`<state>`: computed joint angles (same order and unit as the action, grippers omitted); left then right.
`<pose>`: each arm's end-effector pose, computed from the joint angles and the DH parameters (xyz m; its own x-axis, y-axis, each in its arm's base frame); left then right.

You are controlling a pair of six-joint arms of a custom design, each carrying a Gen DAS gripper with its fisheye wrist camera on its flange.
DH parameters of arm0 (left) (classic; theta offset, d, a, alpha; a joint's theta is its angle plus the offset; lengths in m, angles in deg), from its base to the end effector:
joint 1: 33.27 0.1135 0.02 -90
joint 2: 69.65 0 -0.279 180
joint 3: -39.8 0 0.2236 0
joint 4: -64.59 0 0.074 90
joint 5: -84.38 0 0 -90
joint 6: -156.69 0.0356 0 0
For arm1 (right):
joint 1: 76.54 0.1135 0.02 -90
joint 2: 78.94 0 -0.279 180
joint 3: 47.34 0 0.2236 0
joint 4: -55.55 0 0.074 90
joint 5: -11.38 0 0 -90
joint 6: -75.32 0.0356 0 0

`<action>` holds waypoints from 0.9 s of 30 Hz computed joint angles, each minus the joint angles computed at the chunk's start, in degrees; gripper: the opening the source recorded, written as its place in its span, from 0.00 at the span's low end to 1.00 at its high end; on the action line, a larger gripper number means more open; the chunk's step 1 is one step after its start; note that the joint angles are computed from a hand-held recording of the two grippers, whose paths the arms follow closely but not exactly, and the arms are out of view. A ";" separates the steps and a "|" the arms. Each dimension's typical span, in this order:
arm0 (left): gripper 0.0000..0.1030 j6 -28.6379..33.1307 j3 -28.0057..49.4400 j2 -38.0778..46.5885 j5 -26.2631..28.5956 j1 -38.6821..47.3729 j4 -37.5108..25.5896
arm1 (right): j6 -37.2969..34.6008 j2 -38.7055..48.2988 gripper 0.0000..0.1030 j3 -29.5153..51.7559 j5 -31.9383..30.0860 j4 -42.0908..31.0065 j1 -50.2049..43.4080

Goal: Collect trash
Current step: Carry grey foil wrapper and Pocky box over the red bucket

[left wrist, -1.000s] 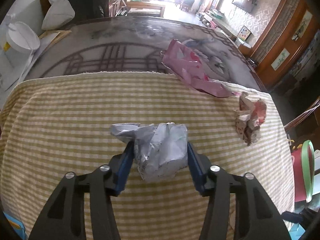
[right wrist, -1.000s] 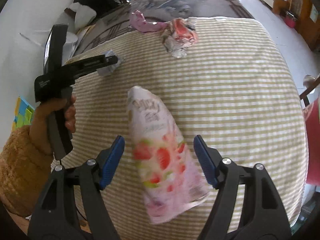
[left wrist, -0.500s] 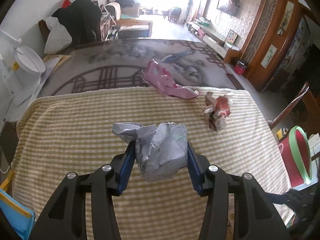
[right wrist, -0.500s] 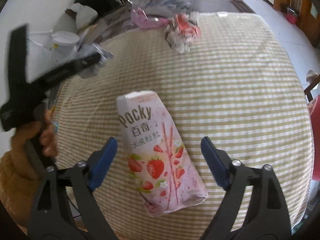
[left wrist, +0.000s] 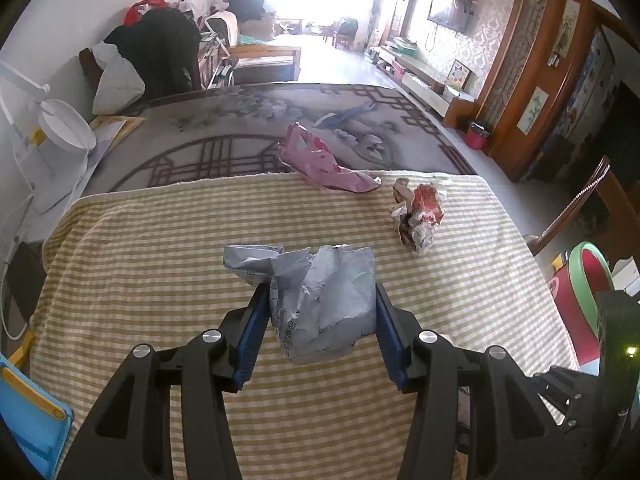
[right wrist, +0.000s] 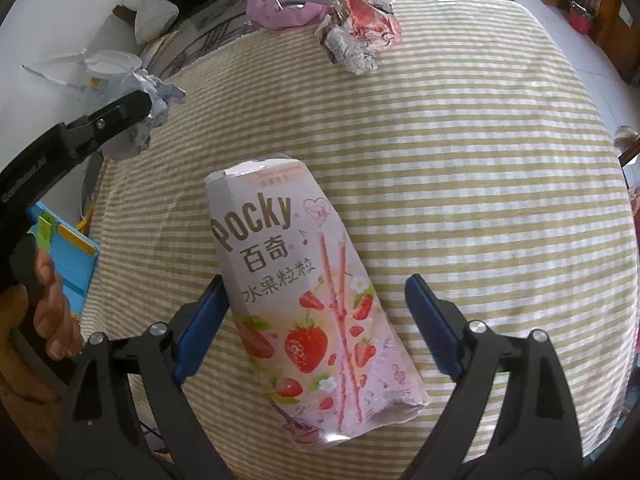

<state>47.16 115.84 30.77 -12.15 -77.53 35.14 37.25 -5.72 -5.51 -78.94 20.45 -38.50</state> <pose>0.2454 -0.2335 0.2073 -0.7606 0.2775 -0.5869 0.4149 0.9031 -0.1108 0.1370 0.1074 0.1637 -0.9318 0.2705 -0.2419 0.1875 0.9296 0.3172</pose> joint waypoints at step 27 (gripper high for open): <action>0.47 -0.68 1.41 -1.74 -1.50 -6.70 -2.47 | -0.59 -25.77 0.63 4.17 9.98 -19.03 -4.52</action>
<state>46.49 117.25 29.03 -13.65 -84.23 32.67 36.66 -31.49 -1.35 -68.97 1.42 -43.02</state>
